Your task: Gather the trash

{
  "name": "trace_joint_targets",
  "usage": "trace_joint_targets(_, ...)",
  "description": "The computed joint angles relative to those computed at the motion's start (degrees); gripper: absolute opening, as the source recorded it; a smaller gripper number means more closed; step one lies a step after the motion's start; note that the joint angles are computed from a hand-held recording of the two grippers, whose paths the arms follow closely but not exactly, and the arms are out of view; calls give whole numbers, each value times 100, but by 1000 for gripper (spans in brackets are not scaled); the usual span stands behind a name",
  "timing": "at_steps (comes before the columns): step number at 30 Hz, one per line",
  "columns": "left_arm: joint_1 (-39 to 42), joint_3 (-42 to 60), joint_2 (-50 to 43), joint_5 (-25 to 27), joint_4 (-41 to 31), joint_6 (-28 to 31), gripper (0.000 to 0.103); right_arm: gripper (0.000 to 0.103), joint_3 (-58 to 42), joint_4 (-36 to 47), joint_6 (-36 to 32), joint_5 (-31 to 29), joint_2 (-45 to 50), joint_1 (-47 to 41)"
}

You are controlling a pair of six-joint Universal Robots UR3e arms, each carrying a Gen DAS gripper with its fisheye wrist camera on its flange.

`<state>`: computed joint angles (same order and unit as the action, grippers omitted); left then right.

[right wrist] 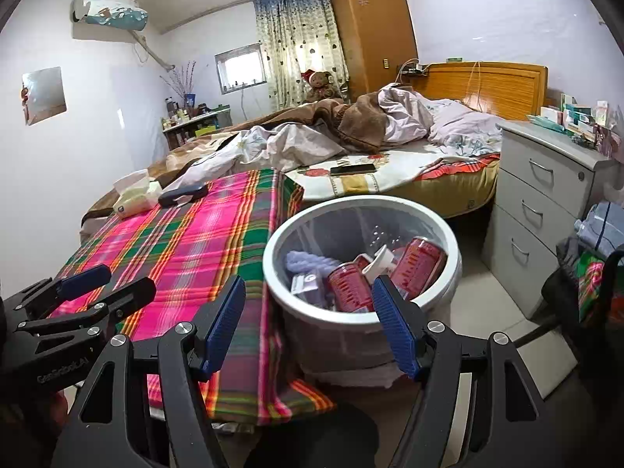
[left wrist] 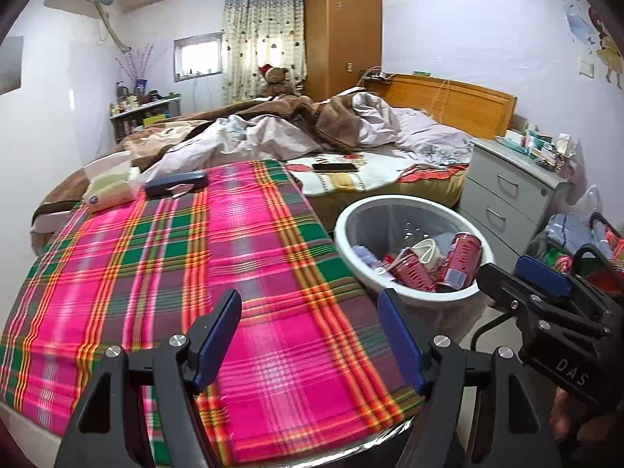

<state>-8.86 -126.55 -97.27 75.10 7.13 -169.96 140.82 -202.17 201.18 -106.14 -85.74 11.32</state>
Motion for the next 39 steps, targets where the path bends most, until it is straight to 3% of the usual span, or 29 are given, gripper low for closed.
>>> trace_joint_targets(13,222,-700,92,242,812,-191,74,69,-199,-399,119,-609,594,649)
trace_joint_targets(39,469,-935,267,197,749,-125,74,69,-357,-319,223,-556,740,801)
